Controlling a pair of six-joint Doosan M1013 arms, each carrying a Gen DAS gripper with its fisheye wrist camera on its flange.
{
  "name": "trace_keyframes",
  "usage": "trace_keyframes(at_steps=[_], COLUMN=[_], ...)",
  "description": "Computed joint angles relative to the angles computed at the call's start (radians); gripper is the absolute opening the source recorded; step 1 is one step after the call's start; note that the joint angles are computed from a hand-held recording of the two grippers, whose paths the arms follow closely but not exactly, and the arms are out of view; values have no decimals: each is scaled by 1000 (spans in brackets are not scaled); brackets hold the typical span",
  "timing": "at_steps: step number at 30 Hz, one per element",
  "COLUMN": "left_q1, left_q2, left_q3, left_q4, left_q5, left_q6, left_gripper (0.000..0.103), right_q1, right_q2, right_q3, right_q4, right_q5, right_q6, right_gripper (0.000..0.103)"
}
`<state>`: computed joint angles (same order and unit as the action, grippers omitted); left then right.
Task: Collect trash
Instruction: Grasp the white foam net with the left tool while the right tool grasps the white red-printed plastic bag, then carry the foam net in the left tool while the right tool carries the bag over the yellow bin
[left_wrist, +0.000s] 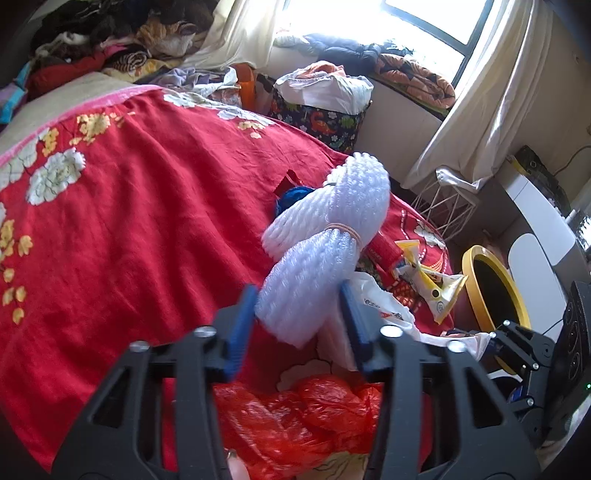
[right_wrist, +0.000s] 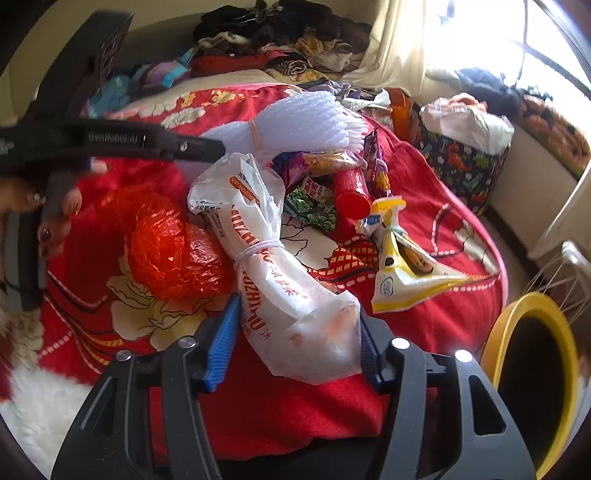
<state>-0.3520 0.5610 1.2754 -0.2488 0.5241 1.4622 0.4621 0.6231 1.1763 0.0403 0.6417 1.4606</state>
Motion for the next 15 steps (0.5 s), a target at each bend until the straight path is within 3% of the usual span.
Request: trace_keyframes(at_steps=[4,8,15], left_q1=[-10,-16,-28], left_q2=[-13,-49,-82], left_q3=[13,51,67], left_q4=[14,-30,-53], left_q5=[-32,-123,-211], left_q6=[-4,41,46], left_gripper=[12,10,9], right_q1=[-4,-11,-23], right_q2=[-21,-56,-108], right_q3=[36,89,157], right_q4=[63,129,249], right_q5=[-45,-123,-233], right_q6=[-47,-62,-141], right_gripper=[44,33,30])
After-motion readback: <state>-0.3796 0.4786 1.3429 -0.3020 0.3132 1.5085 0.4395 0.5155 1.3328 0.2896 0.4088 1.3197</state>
